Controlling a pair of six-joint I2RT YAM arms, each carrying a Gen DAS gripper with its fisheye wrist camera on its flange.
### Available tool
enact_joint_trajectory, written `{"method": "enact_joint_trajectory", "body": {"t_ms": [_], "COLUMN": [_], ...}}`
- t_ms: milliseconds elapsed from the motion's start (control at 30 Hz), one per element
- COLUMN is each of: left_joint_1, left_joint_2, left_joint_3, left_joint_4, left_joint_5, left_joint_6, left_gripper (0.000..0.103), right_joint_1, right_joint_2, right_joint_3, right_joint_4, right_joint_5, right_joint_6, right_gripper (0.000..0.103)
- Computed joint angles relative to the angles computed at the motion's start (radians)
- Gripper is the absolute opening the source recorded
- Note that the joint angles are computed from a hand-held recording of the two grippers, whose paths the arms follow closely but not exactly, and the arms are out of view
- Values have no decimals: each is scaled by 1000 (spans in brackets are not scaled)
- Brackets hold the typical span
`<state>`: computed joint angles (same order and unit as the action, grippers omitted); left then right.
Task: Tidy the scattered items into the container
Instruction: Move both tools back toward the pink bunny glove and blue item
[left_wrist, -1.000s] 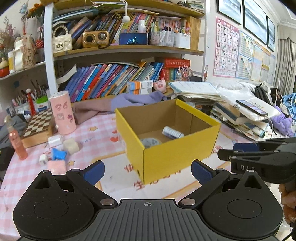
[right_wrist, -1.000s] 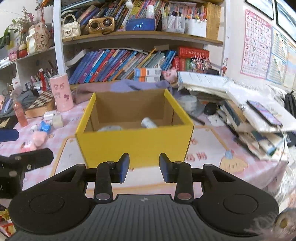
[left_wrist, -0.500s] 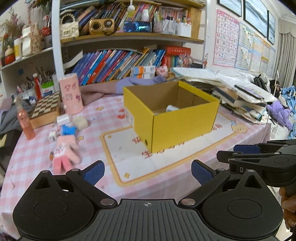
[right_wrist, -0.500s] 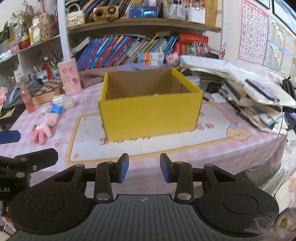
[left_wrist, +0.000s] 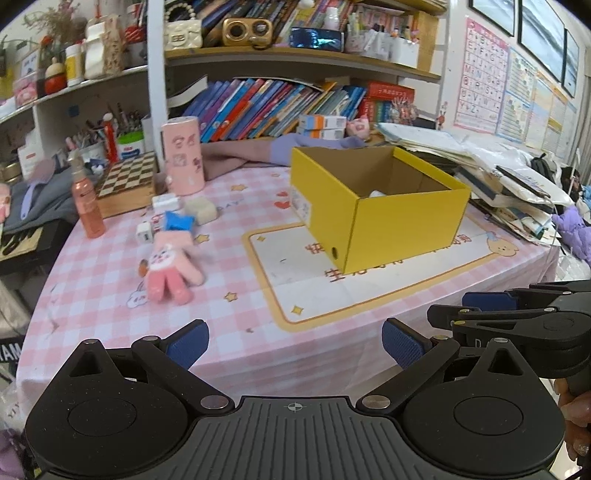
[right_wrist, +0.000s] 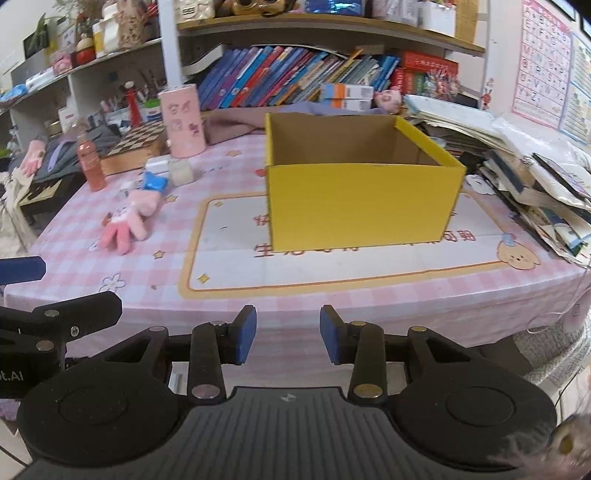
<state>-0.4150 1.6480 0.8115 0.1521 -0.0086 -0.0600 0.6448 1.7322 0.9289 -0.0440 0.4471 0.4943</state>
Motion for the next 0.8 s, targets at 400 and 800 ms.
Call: {"method": "enact_joint_trajectory", "body": {"t_ms": [400,800], "left_joint_1": [70,137], "left_joint_2": [-15,-69], "left_joint_3": [-28,-88], "left_joint_4": [-10,-3], "left_joint_5": [30,37], "left_joint_6": [-14,-11], "left_gripper": [101,101], "right_joint_1": [30,73], "right_joint_2": [65,128], "right_joint_3": [77,159], "right_joint_4": [-20,-44], "right_joint_5": [-26,-46], "right_joint_6": [-16,-23], "right_gripper": [42,44]}}
